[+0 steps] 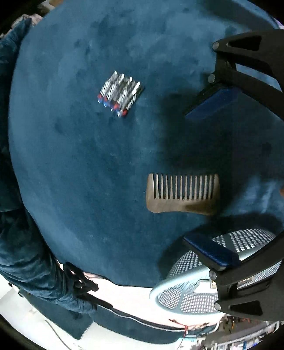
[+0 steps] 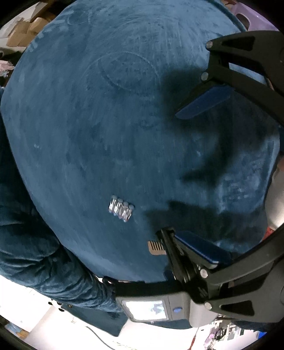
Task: Organize rigid objects
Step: 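Lower both open tools over the wooden comb and the battery pack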
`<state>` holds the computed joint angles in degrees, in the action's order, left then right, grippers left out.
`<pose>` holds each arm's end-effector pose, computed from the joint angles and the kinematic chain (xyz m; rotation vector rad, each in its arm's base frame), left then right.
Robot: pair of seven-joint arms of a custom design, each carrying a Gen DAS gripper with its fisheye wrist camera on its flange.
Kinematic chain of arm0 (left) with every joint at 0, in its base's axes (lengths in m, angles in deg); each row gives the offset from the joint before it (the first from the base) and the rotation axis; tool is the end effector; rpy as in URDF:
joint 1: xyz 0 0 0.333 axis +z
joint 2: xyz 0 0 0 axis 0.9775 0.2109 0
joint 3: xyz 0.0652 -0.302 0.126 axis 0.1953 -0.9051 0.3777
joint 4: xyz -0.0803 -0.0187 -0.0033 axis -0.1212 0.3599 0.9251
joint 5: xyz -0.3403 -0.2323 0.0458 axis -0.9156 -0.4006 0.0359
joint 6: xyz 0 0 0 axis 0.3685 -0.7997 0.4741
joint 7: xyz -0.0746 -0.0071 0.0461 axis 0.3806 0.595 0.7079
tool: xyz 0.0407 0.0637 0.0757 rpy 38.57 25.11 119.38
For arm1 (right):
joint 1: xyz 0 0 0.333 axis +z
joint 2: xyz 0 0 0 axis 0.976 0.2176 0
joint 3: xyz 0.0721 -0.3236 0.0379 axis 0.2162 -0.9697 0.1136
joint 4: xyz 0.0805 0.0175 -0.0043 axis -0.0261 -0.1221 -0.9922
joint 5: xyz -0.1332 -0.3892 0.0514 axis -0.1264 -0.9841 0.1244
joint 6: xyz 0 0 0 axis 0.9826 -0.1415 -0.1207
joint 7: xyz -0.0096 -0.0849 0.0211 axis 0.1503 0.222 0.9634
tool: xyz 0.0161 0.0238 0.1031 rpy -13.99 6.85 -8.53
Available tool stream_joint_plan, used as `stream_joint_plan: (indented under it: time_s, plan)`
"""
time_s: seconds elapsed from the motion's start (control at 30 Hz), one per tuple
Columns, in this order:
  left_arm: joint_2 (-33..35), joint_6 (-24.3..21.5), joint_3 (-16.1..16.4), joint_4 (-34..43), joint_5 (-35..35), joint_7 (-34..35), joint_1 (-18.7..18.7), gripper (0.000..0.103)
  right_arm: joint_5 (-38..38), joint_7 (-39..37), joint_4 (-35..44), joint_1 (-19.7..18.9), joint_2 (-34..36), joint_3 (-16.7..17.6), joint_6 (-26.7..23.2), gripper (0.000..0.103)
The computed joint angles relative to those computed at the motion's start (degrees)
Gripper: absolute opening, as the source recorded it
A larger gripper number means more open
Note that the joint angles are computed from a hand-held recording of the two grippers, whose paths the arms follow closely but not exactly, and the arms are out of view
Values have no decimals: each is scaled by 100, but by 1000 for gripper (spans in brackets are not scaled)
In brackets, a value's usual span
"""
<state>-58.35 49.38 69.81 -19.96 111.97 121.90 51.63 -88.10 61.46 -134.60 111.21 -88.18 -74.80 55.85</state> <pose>0.4890 -0.4036 0.5018 -1.9416 1.9060 0.0177 0.4104 0.4294 0.5577 -1.6517 2.0493 -0.0091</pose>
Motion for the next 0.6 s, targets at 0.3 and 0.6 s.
stream_joint_plan:
  time_s: [0.3,0.6]
  plan:
    - [248,116,83,-5,-281,-97,153,103,256,-185,-238,-30,-79,-68,213,103]
    - [695,-311,107,578,-1027,194,368,103,370,-284,-308,-54,-84,-88,337,103]
